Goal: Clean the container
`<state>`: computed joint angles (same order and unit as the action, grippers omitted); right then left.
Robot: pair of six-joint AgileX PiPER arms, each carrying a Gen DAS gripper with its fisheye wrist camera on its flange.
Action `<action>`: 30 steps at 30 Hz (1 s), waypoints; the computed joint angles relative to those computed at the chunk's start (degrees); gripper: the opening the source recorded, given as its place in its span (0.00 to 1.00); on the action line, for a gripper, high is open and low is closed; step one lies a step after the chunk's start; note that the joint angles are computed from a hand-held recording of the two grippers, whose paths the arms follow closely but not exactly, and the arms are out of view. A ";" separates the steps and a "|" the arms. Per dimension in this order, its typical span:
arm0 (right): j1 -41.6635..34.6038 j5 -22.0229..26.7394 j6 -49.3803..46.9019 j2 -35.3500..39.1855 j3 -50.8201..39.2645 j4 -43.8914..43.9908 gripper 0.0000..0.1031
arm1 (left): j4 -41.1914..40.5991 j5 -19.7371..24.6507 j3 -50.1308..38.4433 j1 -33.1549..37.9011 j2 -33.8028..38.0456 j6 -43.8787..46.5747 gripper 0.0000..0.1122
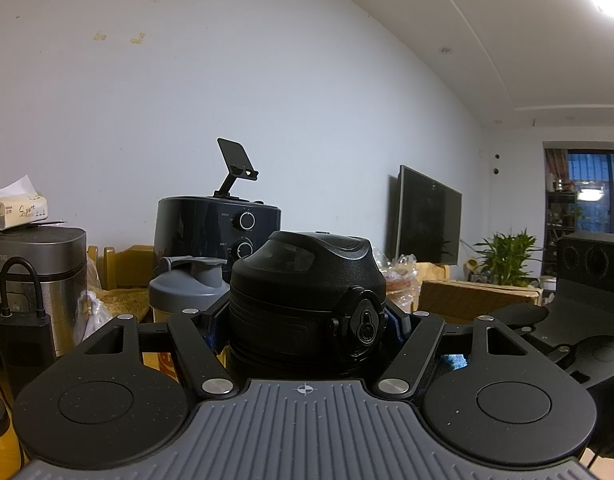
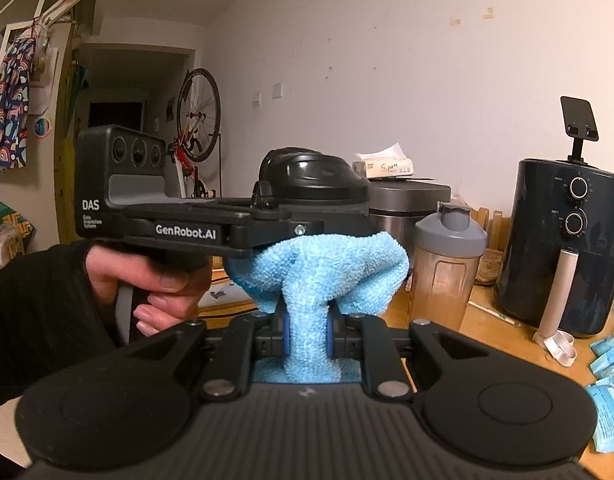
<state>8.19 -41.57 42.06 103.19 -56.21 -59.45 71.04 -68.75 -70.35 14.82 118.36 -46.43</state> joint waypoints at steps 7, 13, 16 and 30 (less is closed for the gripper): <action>0.23 1.58 0.47 0.96 -0.25 -0.86 0.09 | 0.06 0.17 -0.01 -0.10 -0.18 -0.21 0.61; 0.39 3.01 2.15 2.44 -0.68 -2.47 0.09 | 0.07 0.18 -0.16 -0.10 -0.09 -0.30 0.61; 0.59 3.98 3.15 3.43 -1.17 -3.79 0.09 | -0.01 0.20 -0.08 -0.16 -0.08 -0.16 0.61; 1.40 8.76 12.64 9.55 -6.89 -14.46 0.09 | -0.44 0.49 0.57 -0.64 -0.56 0.20 0.61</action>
<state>9.59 -32.81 54.70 112.73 -63.10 -73.90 70.60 -68.26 -69.78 14.19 117.79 -46.24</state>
